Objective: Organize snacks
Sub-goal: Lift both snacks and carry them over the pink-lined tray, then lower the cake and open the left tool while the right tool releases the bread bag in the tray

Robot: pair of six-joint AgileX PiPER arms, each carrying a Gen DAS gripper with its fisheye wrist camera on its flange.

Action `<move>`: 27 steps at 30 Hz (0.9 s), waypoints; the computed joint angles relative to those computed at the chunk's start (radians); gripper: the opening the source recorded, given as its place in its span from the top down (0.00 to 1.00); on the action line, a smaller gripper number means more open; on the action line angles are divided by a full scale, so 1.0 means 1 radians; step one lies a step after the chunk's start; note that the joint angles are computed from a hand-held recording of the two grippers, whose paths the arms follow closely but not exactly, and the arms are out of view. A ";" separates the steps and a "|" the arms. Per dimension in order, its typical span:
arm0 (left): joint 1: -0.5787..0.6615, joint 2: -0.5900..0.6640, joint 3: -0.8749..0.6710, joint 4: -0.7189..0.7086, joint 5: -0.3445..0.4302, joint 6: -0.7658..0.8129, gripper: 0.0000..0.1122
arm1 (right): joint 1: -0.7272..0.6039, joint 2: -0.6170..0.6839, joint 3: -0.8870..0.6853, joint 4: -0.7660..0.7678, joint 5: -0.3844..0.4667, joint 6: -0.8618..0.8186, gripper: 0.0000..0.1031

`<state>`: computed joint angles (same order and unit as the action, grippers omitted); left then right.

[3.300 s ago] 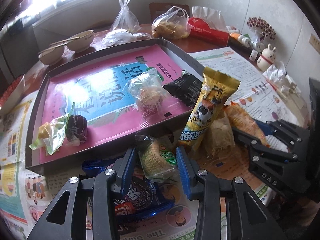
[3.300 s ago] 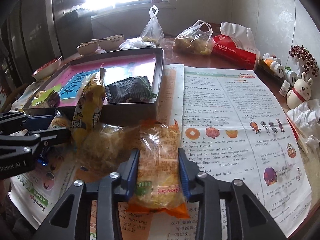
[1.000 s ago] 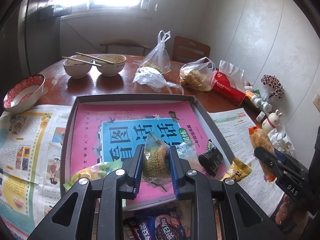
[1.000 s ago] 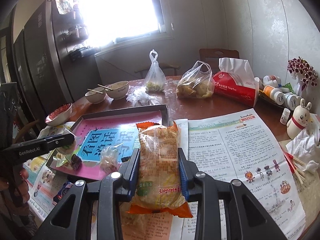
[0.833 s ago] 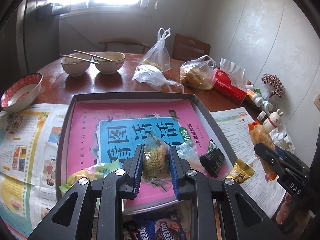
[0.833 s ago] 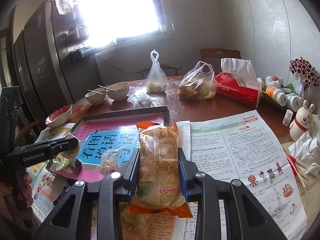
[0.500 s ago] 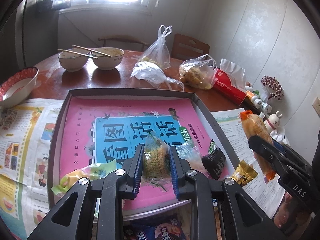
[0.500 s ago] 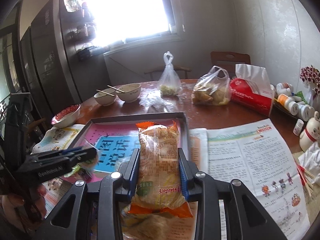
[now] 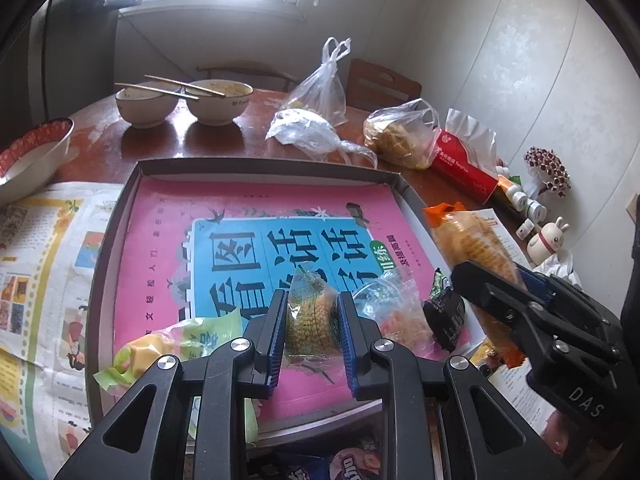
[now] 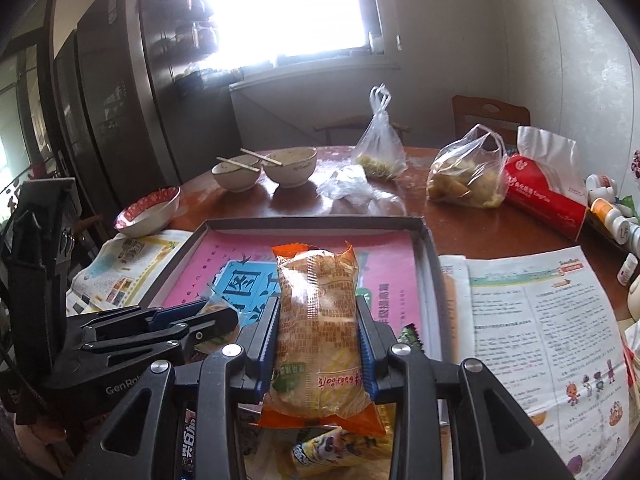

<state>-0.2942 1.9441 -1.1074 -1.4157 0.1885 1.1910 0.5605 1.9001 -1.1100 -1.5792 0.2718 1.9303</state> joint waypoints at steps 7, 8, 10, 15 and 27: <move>0.010 0.016 -0.003 -0.027 0.014 0.034 0.77 | -0.002 0.046 -0.039 0.110 -0.005 -0.109 0.66; 0.009 0.018 -0.003 -0.027 0.014 0.033 0.77 | -0.003 0.051 -0.043 0.122 -0.002 -0.119 0.66; 0.008 0.022 -0.005 -0.025 0.015 0.031 0.77 | -0.007 0.058 -0.048 0.145 0.000 -0.139 0.66; 0.011 0.032 -0.011 -0.014 0.021 0.023 0.77 | -0.008 0.073 -0.063 0.201 0.022 -0.192 0.66; 0.009 0.036 -0.014 -0.003 0.024 0.017 0.77 | -0.018 0.100 -0.090 0.350 0.043 -0.327 0.66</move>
